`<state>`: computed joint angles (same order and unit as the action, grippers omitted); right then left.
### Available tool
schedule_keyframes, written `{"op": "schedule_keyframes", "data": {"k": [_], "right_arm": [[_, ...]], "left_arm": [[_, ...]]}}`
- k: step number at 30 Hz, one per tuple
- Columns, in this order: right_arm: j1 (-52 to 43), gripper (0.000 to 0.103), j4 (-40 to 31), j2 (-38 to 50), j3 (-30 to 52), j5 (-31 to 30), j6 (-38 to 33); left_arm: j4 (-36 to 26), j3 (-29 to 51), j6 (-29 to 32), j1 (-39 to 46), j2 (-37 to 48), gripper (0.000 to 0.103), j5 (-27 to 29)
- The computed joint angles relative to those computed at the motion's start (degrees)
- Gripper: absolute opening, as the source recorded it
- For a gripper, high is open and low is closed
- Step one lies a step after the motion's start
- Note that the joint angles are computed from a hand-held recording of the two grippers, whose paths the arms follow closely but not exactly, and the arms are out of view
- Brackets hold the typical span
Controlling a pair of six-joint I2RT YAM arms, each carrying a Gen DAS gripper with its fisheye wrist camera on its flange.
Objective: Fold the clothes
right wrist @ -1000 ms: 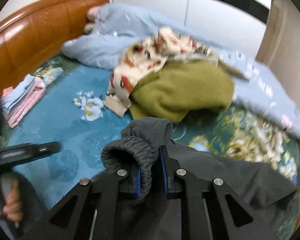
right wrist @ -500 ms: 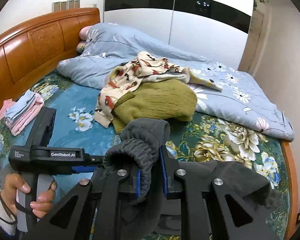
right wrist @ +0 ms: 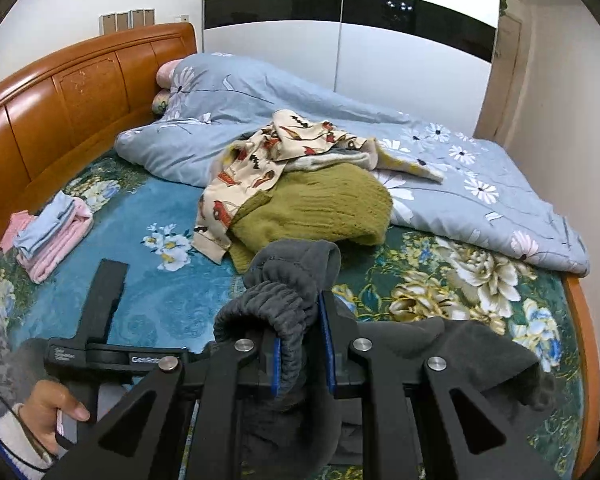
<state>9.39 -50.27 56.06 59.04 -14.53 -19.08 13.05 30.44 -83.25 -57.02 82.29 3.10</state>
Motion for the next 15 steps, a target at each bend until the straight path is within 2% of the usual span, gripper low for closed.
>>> {"op": "schedule_keyframes", "data": {"k": [4, 8, 12, 14, 15], "right_arm": [[-0.99, 0.017, 0.47, 0.62, 2.27, 0.86, 1.02], [2.16, 0.014, 3.19, 1.90, 8.17, 3.97, 4.18], [16.43, 0.014, 6.83, 10.21, 18.35, 9.03, 11.63], [24.33, 0.014, 10.10, 16.07, 20.74, 11.97, 12.78], [27.63, 0.014, 10.72, 20.51, 22.53, 12.55, 14.02]], "left_arm": [[-12.96, 4.18, 1.16, -4.49, -6.66, 0.010, -7.98], [-26.91, 8.29, 0.37, -12.57, -19.64, 0.008, -16.02], [-42.84, 11.42, -2.00, -15.15, -31.43, 0.008, -26.21], [-49.36, 9.30, -5.03, -12.95, -37.00, 0.008, -28.09], [-52.22, 6.37, -7.04, -9.74, -41.88, 0.008, -26.40]]}}
